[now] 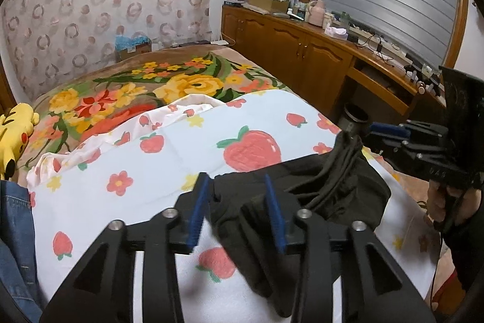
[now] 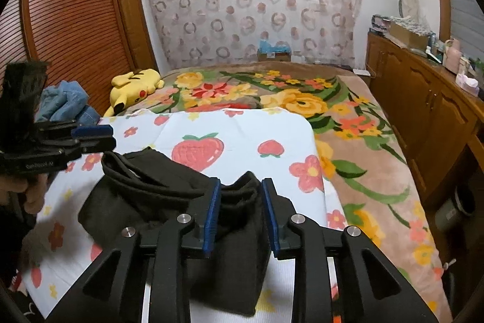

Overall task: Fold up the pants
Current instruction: 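Lift the hem end with both grippers and fold it toward the waistband, then lower the folded hem onto the pants and open both grippers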

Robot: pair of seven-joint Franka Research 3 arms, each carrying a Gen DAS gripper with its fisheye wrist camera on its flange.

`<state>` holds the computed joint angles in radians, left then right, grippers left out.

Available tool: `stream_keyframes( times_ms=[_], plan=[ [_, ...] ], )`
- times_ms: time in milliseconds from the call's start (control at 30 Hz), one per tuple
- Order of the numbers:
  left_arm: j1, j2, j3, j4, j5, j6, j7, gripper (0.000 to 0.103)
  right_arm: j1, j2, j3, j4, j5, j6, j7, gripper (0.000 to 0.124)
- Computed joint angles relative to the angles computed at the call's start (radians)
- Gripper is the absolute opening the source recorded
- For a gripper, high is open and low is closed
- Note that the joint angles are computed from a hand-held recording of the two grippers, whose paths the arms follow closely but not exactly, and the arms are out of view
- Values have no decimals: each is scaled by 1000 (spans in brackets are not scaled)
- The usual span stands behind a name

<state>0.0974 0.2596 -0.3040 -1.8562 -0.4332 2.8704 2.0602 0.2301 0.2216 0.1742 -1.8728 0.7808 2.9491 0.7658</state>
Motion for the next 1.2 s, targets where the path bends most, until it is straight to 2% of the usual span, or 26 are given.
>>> stream_keyframes(
  times_ms=[67,167,367,533,667,733,867,933,1000,1067,1100,1167,1200],
  plan=[
    [8,-5,-6,-12,-16,-2,12,47,6,-14,-7,-19,-13,4,11,32],
    [36,-7,-35,-18,-89,-17,80,47,13,-19,-17,-34,-39,-11,24,43],
    [28,-14,-26,-11,-175,-53,158,47,53,22,-73,-1,-241,-49,166,44],
    [11,-34,-11,-20,-218,-60,200,47,41,50,-64,48,-303,-87,189,44],
    [-9,-36,4,-20,-223,-71,216,52,18,61,-44,65,-288,-96,163,44],
    [-24,-29,17,-15,-193,-84,199,54,2,59,-25,58,-251,-78,128,44],
    [-34,-2,24,4,-148,-116,175,54,-18,72,-6,77,-192,-107,75,44],
    [-36,11,28,17,-123,-132,153,54,-25,79,-2,89,-169,-130,55,32],
    [-32,20,22,27,-111,-138,159,51,-20,86,-7,95,-164,-134,44,19],
    [-27,29,18,41,-104,-145,159,40,-18,83,-10,94,-164,-141,37,12],
    [-23,32,16,46,-104,-151,158,38,-16,84,-11,98,-164,-144,34,10],
    [-12,40,7,61,-116,-166,170,26,-20,78,-5,96,-147,-142,9,6],
    [-10,42,6,66,-116,-174,171,23,-24,75,1,95,-129,-137,-11,6]
  ],
)
